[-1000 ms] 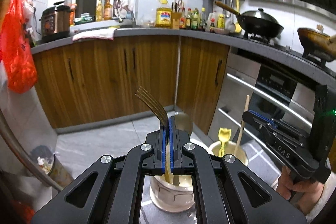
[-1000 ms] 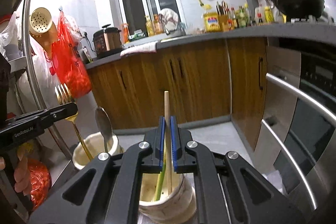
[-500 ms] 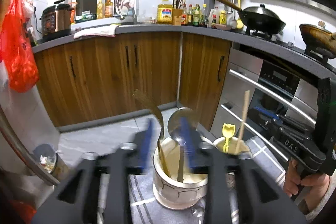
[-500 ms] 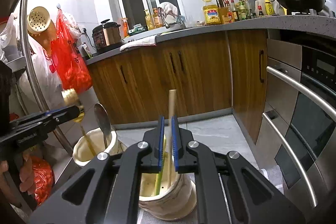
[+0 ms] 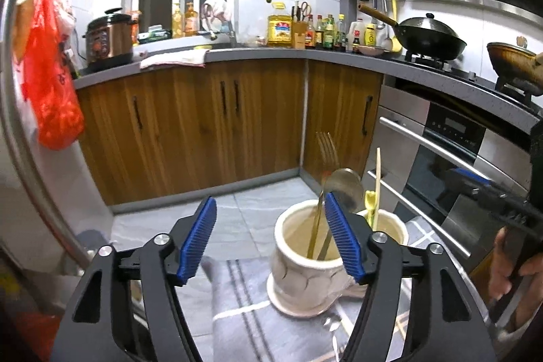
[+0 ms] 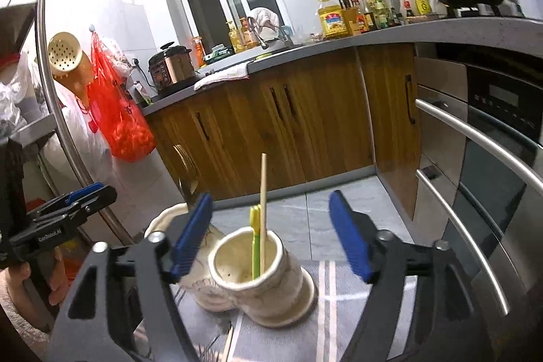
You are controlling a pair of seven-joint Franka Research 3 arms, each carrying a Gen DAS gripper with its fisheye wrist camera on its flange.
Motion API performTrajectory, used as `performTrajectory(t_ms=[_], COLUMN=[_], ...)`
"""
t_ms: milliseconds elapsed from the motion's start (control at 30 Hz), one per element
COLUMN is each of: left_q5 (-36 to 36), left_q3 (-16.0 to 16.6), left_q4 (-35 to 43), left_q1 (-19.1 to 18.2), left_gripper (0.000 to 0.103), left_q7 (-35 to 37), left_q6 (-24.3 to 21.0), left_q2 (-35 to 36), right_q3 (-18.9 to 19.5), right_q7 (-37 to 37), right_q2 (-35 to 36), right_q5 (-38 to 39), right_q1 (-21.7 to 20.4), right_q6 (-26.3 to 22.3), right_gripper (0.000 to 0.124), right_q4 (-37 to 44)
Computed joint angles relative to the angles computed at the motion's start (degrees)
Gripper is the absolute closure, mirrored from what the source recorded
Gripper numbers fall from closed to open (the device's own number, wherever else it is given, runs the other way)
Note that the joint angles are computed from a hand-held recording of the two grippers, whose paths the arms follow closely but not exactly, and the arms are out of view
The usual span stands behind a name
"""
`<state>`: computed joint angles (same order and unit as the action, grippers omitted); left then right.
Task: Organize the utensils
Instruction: 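Release the fork into the large pot while the right tool releases the chopstick, then grasp the silver fork with the left tool while the right grasps the tulip utensil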
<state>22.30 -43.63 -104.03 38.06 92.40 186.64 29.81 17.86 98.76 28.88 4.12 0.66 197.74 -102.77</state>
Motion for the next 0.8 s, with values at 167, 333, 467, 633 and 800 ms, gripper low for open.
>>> performTrajectory(t_ms=[167,333,467,633,800], left_q5=[1.2,4.4,5.6,8.4,10.7], left_q3=[-2.3,-4.3,2.1,6.4,11.6], left_q4=[-5.6,-10.2,-13.7,-17.0,-18.7], left_q1=[4.5,8.1,3.2,0.1,-4.1], left_gripper=[0.023,0.018,0.016,0.014,0.012], left_q7=[-3.0,-7.6,-10.7,-13.9,-16.3], left_q6=[2.3,3.3,5.7,7.6,7.7], left_q2=[-2.9,-4.4,-8.1,-9.9,-10.4], right_q3=[1.1,-2.4,-9.2,-13.9,-15.1], right_q7=[3.1,6.6,3.4,-3.5,-8.4], right_q2=[-4.9,-9.6,-12.8,-14.5,-14.7], right_q5=[-1.1,-1.7,3.6,11.5,16.4], right_q1=[-2.7,-0.8,6.5,12.6,14.9], right_q6=[2.1,4.7,5.7,6.7,4.1], right_gripper=[0.030,0.026,0.026,0.026,0.026], right_q4=[-8.2,-15.7,-20.0,-23.2,-24.9])
